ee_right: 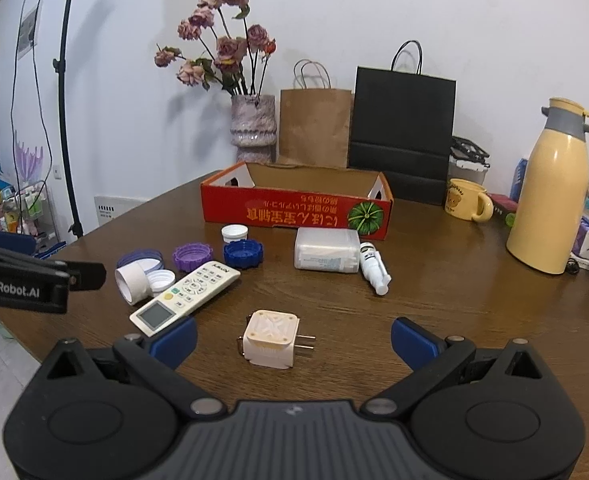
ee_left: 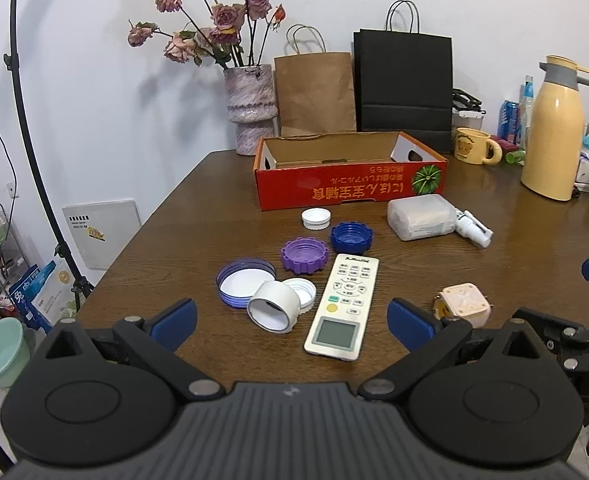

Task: Organize rigid objects
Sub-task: 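Grasp the white tape roll with the left tool while the right tool grasps the white plug adapter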

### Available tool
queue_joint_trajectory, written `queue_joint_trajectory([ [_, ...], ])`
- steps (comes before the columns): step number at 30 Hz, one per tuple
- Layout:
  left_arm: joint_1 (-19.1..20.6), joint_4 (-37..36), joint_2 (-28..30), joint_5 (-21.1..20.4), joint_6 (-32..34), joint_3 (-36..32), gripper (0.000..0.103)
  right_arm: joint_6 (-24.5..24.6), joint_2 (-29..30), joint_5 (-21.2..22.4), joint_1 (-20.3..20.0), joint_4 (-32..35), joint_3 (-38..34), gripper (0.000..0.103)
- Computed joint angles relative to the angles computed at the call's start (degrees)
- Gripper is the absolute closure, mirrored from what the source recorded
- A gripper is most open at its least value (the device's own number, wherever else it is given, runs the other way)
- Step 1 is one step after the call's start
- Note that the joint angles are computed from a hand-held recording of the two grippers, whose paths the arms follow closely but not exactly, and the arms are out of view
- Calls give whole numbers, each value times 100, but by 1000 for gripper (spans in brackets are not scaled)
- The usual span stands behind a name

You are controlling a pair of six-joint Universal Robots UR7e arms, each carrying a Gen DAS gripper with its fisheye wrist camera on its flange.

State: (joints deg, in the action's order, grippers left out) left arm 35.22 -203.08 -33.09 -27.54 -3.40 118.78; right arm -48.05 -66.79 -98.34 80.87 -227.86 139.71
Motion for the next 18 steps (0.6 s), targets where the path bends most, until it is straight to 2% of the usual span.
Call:
queue_joint_trajectory([
  [18, 709, 145, 261, -243, 416, -670, 0, 73, 680, -419, 58, 678, -884, 0],
])
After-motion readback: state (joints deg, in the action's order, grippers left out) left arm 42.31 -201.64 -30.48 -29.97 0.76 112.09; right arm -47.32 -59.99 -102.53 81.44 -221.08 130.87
